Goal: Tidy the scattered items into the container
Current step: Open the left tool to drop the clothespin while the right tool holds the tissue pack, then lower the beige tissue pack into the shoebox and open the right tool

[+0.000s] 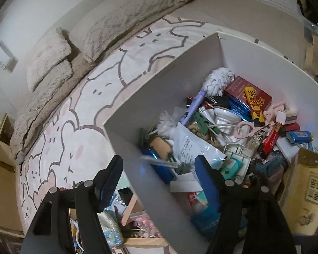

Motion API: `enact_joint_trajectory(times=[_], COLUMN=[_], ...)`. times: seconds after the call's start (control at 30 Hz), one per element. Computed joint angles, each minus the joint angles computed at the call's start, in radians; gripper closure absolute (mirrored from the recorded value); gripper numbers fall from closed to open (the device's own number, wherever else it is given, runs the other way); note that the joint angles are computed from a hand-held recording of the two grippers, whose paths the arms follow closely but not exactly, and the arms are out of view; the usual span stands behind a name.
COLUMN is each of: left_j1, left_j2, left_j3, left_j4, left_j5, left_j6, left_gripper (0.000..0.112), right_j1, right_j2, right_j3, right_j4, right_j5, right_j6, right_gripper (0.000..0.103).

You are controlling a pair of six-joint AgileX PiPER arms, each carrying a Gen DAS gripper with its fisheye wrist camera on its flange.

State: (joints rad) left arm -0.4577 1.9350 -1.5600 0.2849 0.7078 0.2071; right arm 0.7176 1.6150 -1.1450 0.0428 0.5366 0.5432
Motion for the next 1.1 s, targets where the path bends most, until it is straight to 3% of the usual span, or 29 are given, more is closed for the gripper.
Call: enact_joint_trajectory(times=[0.3, 0.43, 0.53, 0.77, 0.97, 1.1], left_j1=[0.077, 0.132, 0.163, 0.246, 0.315, 0.364], left_j2=[-0.168, -0.255, -0.302, -0.383, -0.459, -0.475], left_j3=[0.181, 0.277, 0.335, 0.426, 0.554, 0.614], left_j4=[-0.169, -0.384, -0.486, -0.746, -1.050, -1.225], left_j5=[-0.156, -0.221, -0.250, -0.271, -0.356, -0.367], left_j6=[0.077, 0.253, 0.340, 0.560, 0.848, 1.022], left_gripper=[0.041, 0.033, 0.033, 0.033, 0.026, 0.025], right_j1=[0.042, 0.049, 0.049, 0.065, 0.069, 0.082], right_j2=[0.070, 0.118, 0.148, 0.173, 0.168, 0.176], right_j3=[-0.075, -0.110, -0.131, -0.159, -0.153, -0.174], right_j4=[0.022, 0.057, 0.111, 0.077, 0.095, 0.070], right_j5=[0.042, 0.059, 0.070, 0.100, 0.095, 0.117], right_j6=[-0.080, -0.104, -0.140, -0.129, -0.138, -0.095], right_gripper=[0.028, 0.028, 0.028, 0.028, 0.028, 0.028])
